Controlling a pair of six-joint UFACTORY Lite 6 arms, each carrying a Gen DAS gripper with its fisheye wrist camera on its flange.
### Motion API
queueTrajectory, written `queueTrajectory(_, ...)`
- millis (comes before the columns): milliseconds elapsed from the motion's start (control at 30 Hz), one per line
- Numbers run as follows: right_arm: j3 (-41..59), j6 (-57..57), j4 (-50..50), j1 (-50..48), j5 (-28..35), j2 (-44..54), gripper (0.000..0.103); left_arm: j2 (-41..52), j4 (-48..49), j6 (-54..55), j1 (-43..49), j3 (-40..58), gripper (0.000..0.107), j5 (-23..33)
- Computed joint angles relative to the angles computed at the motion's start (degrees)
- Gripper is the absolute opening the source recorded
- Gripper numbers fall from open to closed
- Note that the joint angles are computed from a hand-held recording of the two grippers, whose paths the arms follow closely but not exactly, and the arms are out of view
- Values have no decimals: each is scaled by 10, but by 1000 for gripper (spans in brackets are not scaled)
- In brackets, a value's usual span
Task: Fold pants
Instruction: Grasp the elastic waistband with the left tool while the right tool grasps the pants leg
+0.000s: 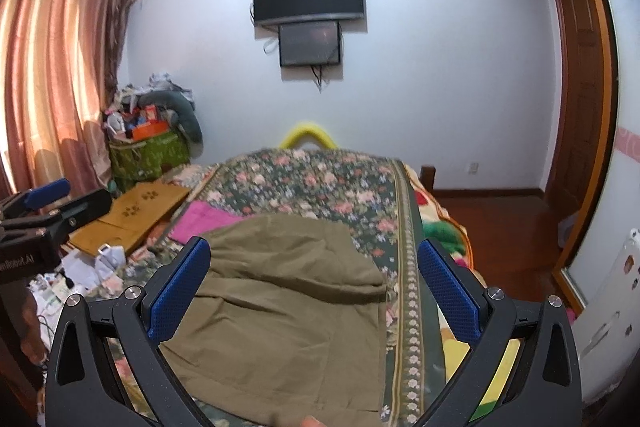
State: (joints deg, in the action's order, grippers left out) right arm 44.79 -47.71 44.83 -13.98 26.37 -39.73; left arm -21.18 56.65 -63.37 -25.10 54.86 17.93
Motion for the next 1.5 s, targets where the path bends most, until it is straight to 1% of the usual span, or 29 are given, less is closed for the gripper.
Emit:
queueTrajectory(33, -2, -13, 7, -3, -8, 15, 103, 21, -33, 35, 14, 11, 103, -9)
queueTrajectory(67, -5, -20, 8, -5, -13, 24, 103, 53, -88, 95, 35, 25, 103, -25)
queueTrajectory(133, -3, -26, -1, -6, -33, 65, 103, 105, -170, 182, 63, 50, 103, -39)
queueTrajectory(167, -1, -32, 0, -9, -40, 85, 103, 126, -190, 204, 71, 61, 103, -43)
queueTrajectory(233, 6, -51, 11, -22, -45, 132, 102, 185, -277, 298, 95, 94, 103, -50)
queueTrajectory(300, 19, -66, 23, -39, -32, 174, 93, 239, -381, 408, 118, 127, 103, -54)
queueTrajectory(367, 43, -80, 32, -61, -6, 229, 86, 296, -494, 524, 143, 167, 103, -46)
queueTrajectory(400, 58, -92, 39, -72, 7, 263, 83, 319, -524, 557, 154, 185, 103, -40)
queueTrajectory(500, 97, -78, 20, -82, 24, 332, 80, 382, -540, 582, 177, 242, 98, -18)
queueTrajectory(633, 165, -66, -10, -85, 42, 435, 80, 460, -611, 674, 210, 319, 97, 14)
queueTrajectory(700, 200, -49, -37, -81, 49, 478, 76, 510, -618, 703, 223, 374, 95, 45)
queueTrajectory(767, 233, -36, -66, -75, 63, 516, 74, 559, -619, 721, 232, 427, 95, 76)
queueTrajectory(833, 262, -35, -88, -66, 67, 549, 72, 598, -629, 738, 239, 471, 95, 106)
queueTrajectory(867, 271, -29, -103, -59, 65, 562, 71, 631, -627, 739, 244, 509, 95, 128)
queueTrajectory(933, 291, -37, -116, -54, 71, 590, 67, 667, -615, 735, 248, 551, 95, 152)
queueTrajectory(1000, 326, -10, -154, -41, 81, 626, 60, 711, -616, 742, 255, 608, 95, 183)
queueTrajectory(1033, 336, 1, -174, -36, 84, 639, 59, 728, -623, 750, 258, 628, 95, 196)
queueTrajectory(1133, 342, -2, -187, -30, 80, 649, 59, 794, -650, 778, 269, 711, 95, 252)
queueTrajectory(1267, 356, 1, -197, -34, 101, 658, 60, 856, -664, 788, 271, 785, 95, 297)
queueTrajectory(1300, 364, 2, -198, -36, 108, 663, 60, 878, -676, 794, 273, 814, 95, 315)
queueTrajectory(1333, 365, 0, -197, -38, 113, 664, 60, 884, -685, 798, 274, 819, 95, 319)
queueTrajectory(1367, 367, 2, -196, -36, 114, 665, 60, 906, -704, 807, 278, 849, 94, 340)
queueTrajectory(1433, 361, 0, -192, -35, 109, 663, 60, 947, -738, 824, 284, 908, 88, 379)
queueTrajectory(1467, 367, 10, -200, -29, 102, 668, 58, 958, -749, 829, 287, 924, 84, 388)
queueTrajectory(1500, 365, 20, -209, -26, 91, 667, 51, 954, -756, 835, 288, 915, 80, 383)
